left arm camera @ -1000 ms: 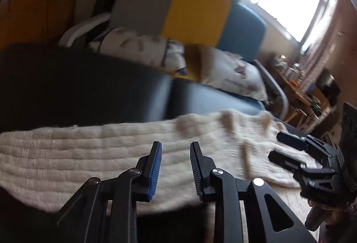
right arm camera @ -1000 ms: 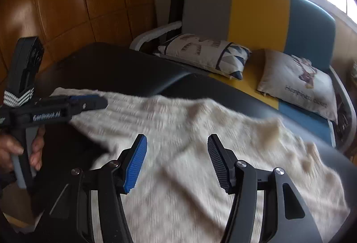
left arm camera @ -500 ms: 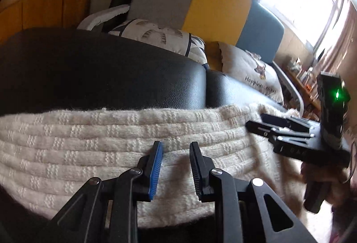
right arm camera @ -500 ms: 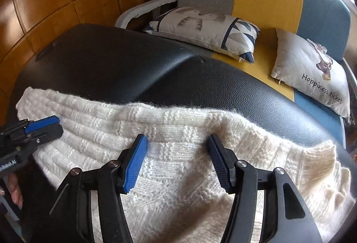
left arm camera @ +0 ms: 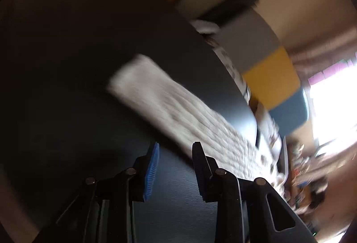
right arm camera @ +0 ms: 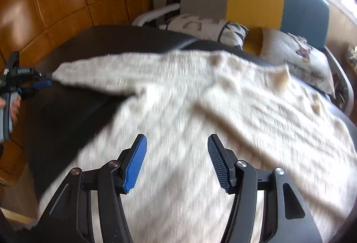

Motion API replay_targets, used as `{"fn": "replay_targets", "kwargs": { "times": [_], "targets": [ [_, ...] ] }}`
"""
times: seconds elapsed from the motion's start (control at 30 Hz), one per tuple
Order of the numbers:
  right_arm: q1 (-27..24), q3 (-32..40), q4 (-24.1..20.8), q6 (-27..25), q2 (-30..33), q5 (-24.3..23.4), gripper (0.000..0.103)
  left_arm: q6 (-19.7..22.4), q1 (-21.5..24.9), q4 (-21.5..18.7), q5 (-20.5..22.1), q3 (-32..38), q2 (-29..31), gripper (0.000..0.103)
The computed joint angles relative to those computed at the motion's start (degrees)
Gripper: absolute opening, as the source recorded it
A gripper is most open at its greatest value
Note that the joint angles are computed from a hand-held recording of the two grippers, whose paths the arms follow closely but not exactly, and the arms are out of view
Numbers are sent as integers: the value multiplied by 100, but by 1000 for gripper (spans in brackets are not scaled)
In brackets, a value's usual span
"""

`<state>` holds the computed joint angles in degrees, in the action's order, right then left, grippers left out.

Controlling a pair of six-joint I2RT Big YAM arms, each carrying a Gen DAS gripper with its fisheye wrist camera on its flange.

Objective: Fold clothes

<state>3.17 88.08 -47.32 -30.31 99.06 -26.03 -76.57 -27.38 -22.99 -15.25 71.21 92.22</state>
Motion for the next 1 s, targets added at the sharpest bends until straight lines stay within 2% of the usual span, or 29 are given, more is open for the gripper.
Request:
{"fn": "replay_targets", "kwargs": {
  "times": [0.07, 0.17, 0.3, 0.6, 0.8, 1.0],
  "targets": [
    [-48, -321, 99, -19, -240, 82, 60, -249, 91, 155, -35, -304, -213, 31],
    [-94, -592, 119, -20, -456, 127, 60, -435, 222, 423, 136, -516, -309, 31],
    [-68, -867, 141, -158, -648, 327, 60, -604, 300, 565, 350, -503, -221, 31],
    [-61, -1251, 188, -210, -847, 525, 60, -1057, 339, 927, 384, -511, -31, 32],
    [-95, -1310, 228, -151, -879, 540, 60, -1248, 423, 1031, 410, -587, -28, 33],
    [-89, -1394, 370, -118, -898, 561, 61, -1304, 392, 936, 251, -537, -1, 29]
  ]
}}
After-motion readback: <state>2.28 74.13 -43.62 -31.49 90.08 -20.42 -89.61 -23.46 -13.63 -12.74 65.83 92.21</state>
